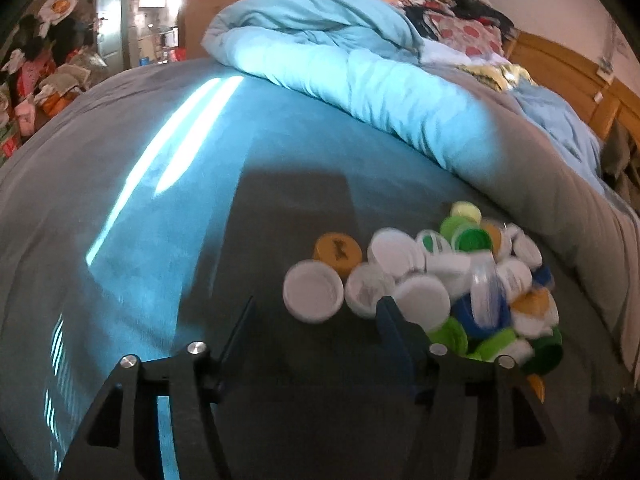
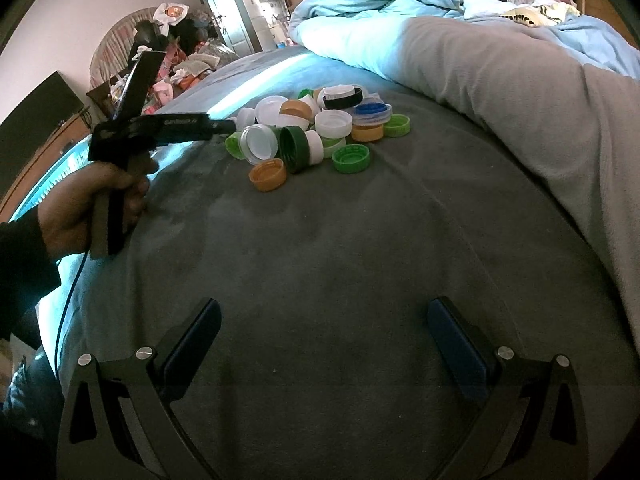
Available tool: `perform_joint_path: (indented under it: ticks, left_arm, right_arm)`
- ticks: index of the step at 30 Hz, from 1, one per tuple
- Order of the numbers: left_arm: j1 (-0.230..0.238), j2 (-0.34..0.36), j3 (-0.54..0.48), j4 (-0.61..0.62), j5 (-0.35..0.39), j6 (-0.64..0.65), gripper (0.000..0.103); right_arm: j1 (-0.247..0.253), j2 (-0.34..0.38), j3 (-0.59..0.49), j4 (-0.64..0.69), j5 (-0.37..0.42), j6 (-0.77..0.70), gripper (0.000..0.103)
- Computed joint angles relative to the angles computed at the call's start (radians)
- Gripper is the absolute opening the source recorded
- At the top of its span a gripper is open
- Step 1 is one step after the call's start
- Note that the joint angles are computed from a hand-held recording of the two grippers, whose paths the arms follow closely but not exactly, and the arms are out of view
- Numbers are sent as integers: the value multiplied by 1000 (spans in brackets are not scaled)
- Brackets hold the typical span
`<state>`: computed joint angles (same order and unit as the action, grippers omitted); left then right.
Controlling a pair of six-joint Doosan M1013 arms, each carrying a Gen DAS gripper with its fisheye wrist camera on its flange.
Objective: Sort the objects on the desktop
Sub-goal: 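Grasp a white cap with the left tool while the right tool grasps a green cap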
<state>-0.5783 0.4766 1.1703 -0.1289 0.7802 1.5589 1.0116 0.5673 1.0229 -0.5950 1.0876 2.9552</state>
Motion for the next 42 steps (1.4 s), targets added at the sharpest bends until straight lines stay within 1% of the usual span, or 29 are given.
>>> perform_joint_path:
  ticks: [2,3,4,5,7,8,10,11,14,16,18,19,21,22,23,25,27,28,29,31,32,33,34,35,37,39,42]
  left_arm:
    - [2,4,-7,-13,-15,-8,72]
    - [0,7,-12,3,-13,-19,72]
    - [-2,17,-25,24,10,-38,71]
    - [-2,26,-37,34,32,-55,64]
    - [1,26,-34,39,27,-72,51]
    - [2,22,-30,43,24,-74,33]
    - [-2,18,-26,99,38,-111,34]
    - [0,15,-22,106,40,-119,34]
    - [8,-6,3,65,40,-81,34]
    - [14,-28,34,-4,42,-20,34]
    - [29,-59,76,-164,60,106,34]
    - [32,-74,98,-218,63,153,34]
    - [28,-106,143,-270,59,223,34]
    - [22,-111,151,-254,62,219,35]
    - [12,-117,164,-215,47,201,35]
    - [0,-119,170,-177,27,188,37]
    - [-6,-115,165,-172,19,187,49]
    - [-12,-114,166,-155,11,183,50]
    - [-23,-112,168,-114,1,171,50]
    - [-31,-117,182,-76,-26,166,50]
    - [-30,-119,186,-81,-32,169,49]
    - [-26,-119,187,-94,-34,172,46]
    - [-21,-119,187,-109,-35,173,45]
    - [-15,-118,188,-127,-35,176,43]
    - [-11,-117,189,-143,-37,184,42]
    - [-14,-120,194,-134,-42,180,42]
    - [-13,-121,197,-145,-44,183,42]
  right_arm:
    - [-1,0,1,1,-2,0,103]
    - [-2,-1,1,2,-4,0,103]
    - [-1,-1,1,1,-5,1,103]
    - [-1,-1,1,1,-5,2,103]
    - [-1,-2,4,0,-10,6,103]
    - [-1,-2,4,-1,-11,7,103]
    - [-2,-3,6,-1,-14,8,103]
    - [-2,-4,6,-2,-15,9,103]
    - [-2,-6,9,-1,-19,10,103]
    - [-2,-7,12,-3,-22,14,103]
    - [-2,-8,13,-4,-25,16,103]
    - [-3,-9,16,-4,-27,17,103]
    - [-3,-8,13,-2,-24,15,103]
    - [-2,-6,10,-1,-19,12,103]
    - [-2,-3,4,2,-10,6,103]
    - [-2,12,-25,17,30,-25,103]
    - [-4,35,-70,48,90,-79,103]
    - [-7,44,-93,69,116,-113,103]
    - [-10,38,-85,70,99,-114,102]
    - [-15,20,-58,43,67,-84,92]
    - [-22,14,-49,34,59,-70,77]
    - [-37,0,-28,33,26,-49,67]
    - [-47,-5,-21,36,12,-44,65]
    - [-61,-2,-29,40,20,-58,63]
    - [-80,11,-55,58,36,-106,63]
    - [-97,32,-92,76,64,-165,63]
    - [-113,59,-137,92,82,-239,63]
